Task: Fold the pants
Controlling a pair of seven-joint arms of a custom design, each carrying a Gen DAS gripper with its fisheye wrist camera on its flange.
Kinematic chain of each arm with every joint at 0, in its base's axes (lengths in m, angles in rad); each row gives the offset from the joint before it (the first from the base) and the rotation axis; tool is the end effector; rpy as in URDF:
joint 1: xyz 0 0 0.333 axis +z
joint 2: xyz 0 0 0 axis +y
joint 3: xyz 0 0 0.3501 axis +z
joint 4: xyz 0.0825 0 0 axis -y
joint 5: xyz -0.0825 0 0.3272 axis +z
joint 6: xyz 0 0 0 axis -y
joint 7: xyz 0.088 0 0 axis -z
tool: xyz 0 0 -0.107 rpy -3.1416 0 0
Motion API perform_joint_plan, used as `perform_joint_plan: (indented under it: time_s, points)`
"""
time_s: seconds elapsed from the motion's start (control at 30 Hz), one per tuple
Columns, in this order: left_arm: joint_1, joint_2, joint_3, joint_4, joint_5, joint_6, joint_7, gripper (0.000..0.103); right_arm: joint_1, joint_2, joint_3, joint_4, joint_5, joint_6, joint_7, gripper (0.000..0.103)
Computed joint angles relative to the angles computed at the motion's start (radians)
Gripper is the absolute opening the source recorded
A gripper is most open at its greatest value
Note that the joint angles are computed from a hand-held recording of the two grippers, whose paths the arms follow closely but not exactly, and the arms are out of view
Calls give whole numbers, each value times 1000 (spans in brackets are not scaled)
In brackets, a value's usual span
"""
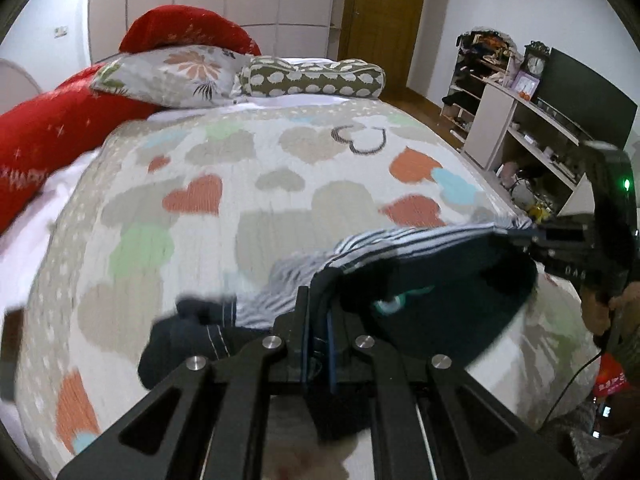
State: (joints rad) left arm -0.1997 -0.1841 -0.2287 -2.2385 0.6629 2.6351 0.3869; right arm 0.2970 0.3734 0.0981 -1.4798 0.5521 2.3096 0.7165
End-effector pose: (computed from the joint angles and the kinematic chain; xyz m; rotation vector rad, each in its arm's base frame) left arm 0.4234 -0.2189 0.5642 -2.0087 1.5565 -0.7325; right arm 0.6178 0.2551 0.5638 -2.3479 0.7516 -0.1315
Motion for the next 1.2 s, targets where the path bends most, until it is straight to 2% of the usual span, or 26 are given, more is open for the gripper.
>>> perform_joint_plan:
  time_s: [0.13, 0.23, 0.37, 0.53, 0.6, 0.67, 0.77, 0.87, 0.93, 0.97, 1.0, 1.03, 1.1, 1.13, 1.17, 1.2]
  points:
    - [-13, -23, -35, -77, 20, 9, -117, 6, -8, -106, 3, -220, 54, 80, -52, 5]
    - [-32, -29, -41, -121, 6, 6, -165, 7, -5, -136, -3, -307, 67, 106, -56, 8]
    - [-63, -81, -40, -167, -35, -5, -178, 11, -26, -184, -8, -398, 154, 154, -54, 36]
    - [-77, -169, -82, -145, 4, -124, -203, 24, -73, -259, -30, -478, 320, 230, -72, 49]
    - [-67, -170, -83, -123, 35, -121, -223, 41, -83, -267, -42, -486, 358, 281, -42, 50]
    - [-52, -143, -82, -93, 64, -123, -237, 52, -91, -247, -48, -455, 361, 293, 5, 55]
    - [-27, -61, -78, -32, 118, -160, -245, 52, -94, -189, -49, -384, 336, 295, 98, 61]
    - [-16, 23, -58, 9, 119, -243, -259, 52, -74, -132, -49, -326, 254, 337, 192, 64]
    - [-14, 50, -27, -2, 76, -244, -255, 52, -65, -80, -51, -267, 194, 313, 276, 63]
    - [-12, 57, -15, -17, 61, -231, -257, 52, -72, -57, -50, -232, 173, 261, 307, 32]
    - [-10, 58, -9, -29, 60, -215, -261, 52, -81, -31, -47, -187, 153, 197, 331, 13]
    - [-10, 55, -9, -43, 76, -200, -276, 52, -86, -21, -46, -169, 148, 182, 347, 11]
    - [-14, 58, -21, -45, 119, -214, -296, 52, -99, -31, -35, -184, 182, 225, 343, 11]
    - [-19, 64, -26, -39, 129, -227, -296, 52, -91, -34, -48, -191, 162, 252, 376, 11]
    - [-23, 69, -29, -33, 137, -241, -299, 52, -81, -32, -64, -196, 128, 267, 418, 12]
    - [-27, 75, -32, -26, 142, -259, -303, 52, -68, -26, -85, -196, 78, 273, 475, 18]
